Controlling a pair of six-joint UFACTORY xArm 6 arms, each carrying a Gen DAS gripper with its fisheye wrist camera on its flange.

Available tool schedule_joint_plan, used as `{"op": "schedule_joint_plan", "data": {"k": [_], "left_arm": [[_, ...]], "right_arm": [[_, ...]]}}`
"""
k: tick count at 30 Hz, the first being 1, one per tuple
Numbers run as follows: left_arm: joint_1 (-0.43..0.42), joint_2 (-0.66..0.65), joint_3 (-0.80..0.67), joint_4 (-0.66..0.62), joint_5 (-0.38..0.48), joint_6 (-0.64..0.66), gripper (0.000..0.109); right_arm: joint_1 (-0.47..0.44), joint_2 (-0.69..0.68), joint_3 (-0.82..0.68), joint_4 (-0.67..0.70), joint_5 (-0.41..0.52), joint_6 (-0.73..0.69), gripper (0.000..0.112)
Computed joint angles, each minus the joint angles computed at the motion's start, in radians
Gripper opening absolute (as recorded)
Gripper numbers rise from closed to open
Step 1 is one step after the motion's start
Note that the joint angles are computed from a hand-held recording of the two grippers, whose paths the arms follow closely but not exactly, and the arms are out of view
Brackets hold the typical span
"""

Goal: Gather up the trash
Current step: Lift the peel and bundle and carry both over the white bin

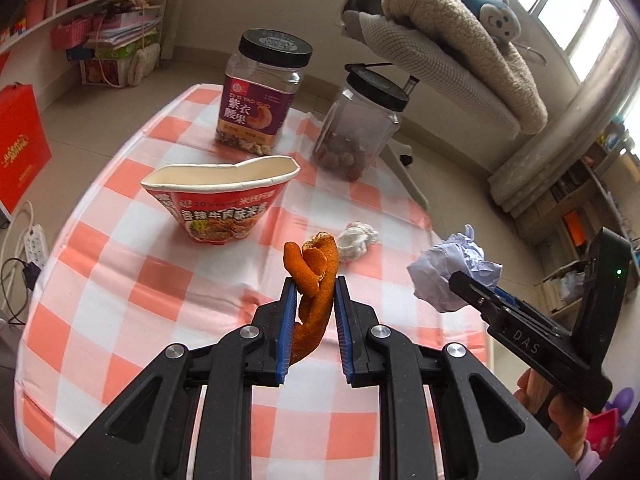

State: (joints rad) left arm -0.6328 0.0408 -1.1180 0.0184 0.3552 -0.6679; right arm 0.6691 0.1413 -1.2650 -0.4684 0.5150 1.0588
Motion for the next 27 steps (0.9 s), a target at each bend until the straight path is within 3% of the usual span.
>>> {"op": "schedule_joint_plan", "data": {"k": [2,5,8,13,16,20,27], "left_arm": [[-0.013,-0.011,0.014,-0.135,-0.031,0.099,0.019],[-0.028,-0.024,0.020,-0.158,-0.044,0.117,0.019],[-0.041,-0.029,0.008,-0.008,-0.044,0.009,0.019],[-0.075,-0.020,-0.063,0.459,0.022,-0.318,0.019],[-0.109,-0.002,-0.117,0.651,0.076,-0.441,0.019],[-0.149,0.033,-0.173,0.745,0.107,-0.499,0.019],[-0.191,0.103,-0.254,0.726,0.110,-0.486,0.019]], "right_arm": [[0.012,-0.047,0.027,-0.043,0.005,0.045,0.045],[0.024,-0.114,0.073,-0.091,0.016,0.106,0.045],[0.028,-0.176,0.122,-0.159,0.025,0.185,0.045],[0.028,-0.258,0.197,-0.337,0.063,0.377,0.045],[0.018,-0.298,0.237,-0.373,0.075,0.435,0.045],[0.045,-0.329,0.246,-0.460,0.170,0.476,0.045],[0.081,-0.404,0.288,-0.547,0.270,0.495,0.045]]}}
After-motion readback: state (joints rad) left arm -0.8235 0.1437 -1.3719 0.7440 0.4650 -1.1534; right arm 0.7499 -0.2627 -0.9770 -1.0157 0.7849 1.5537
